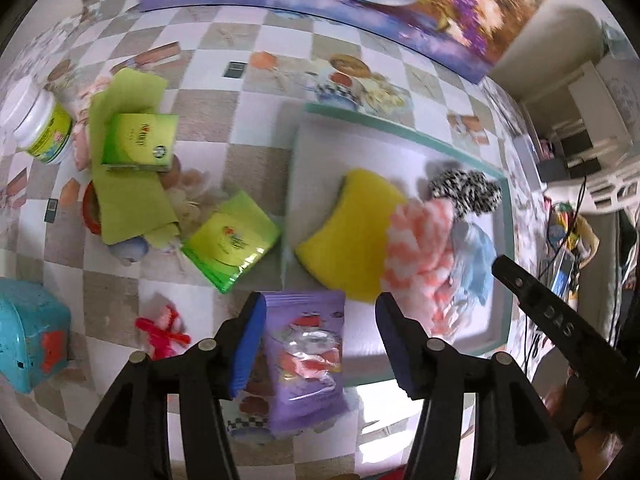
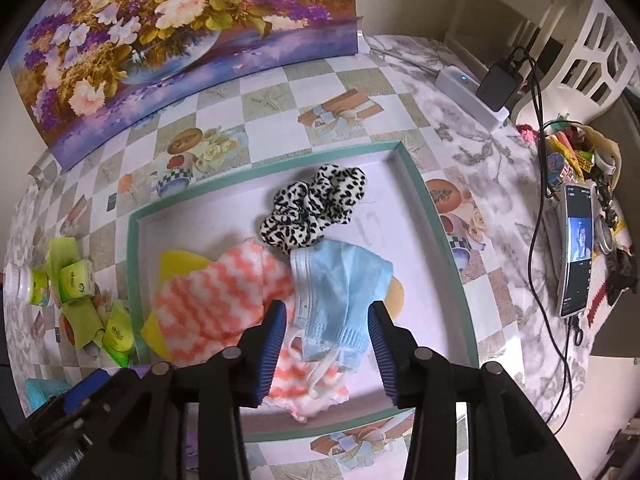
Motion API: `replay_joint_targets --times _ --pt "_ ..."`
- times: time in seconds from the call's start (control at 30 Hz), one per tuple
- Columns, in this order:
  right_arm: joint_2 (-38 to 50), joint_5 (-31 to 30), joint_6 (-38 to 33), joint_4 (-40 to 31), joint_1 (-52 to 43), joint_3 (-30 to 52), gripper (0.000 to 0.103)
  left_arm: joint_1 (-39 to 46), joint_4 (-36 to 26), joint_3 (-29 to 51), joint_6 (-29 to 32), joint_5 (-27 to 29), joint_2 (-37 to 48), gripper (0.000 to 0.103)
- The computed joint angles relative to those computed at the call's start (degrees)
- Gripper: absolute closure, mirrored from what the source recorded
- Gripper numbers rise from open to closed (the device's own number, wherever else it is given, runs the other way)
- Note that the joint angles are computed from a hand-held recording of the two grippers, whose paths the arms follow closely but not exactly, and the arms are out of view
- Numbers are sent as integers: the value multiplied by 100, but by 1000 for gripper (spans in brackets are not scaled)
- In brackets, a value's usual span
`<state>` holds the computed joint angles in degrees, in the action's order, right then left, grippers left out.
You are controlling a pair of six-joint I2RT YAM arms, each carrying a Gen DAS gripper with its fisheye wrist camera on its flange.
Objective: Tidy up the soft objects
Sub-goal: 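Move both tools back to the pile, right tool toward the green tissue pack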
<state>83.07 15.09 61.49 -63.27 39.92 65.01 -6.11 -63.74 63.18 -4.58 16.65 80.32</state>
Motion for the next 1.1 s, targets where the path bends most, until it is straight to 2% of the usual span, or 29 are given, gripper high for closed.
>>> replay_joint_targets --times 0.07,0.13,0.2,0.27,0.3,0.33,0.4,0.5,0.8,0.87,0.97,1.1 --pt "63 61 20 -59 56 107 53 193 -34 50 70 35 47 41" --pt "179 140 34 -134 128 235 41 299 -1 74 75 -48 81 35" --pt "347 201 5 -200 201 376 39 379 79 74 58 -229 82 34" --pt "503 223 -26 -239 264 481 32 435 213 26 33 -436 81 32" --pt "573 230 -38 -239 301 518 25 454 286 -3 16 -529 85 30" --pt "636 224 -58 -233 323 553 19 489 344 -31 21 -624 79 24" --pt "765 200 -58 -230 377 636 15 571 476 -92 53 -808 61 21" --pt "827 171 -27 -159 456 714 15 746 612 -165 53 -936 7 21" --pt "1086 384 -65 -155 766 1186 13 1217 590 -74 180 -835 -21 20" --pt "1152 412 -43 -161 826 1276 12 1345 635 -57 226 -903 -21 17" --pt "1325 522 -30 -224 976 1516 5 1575 659 23 305 -933 0 12" --pt "1548 567 -167 -172 1154 1844 3 1928 665 181 420 -963 -2 12"
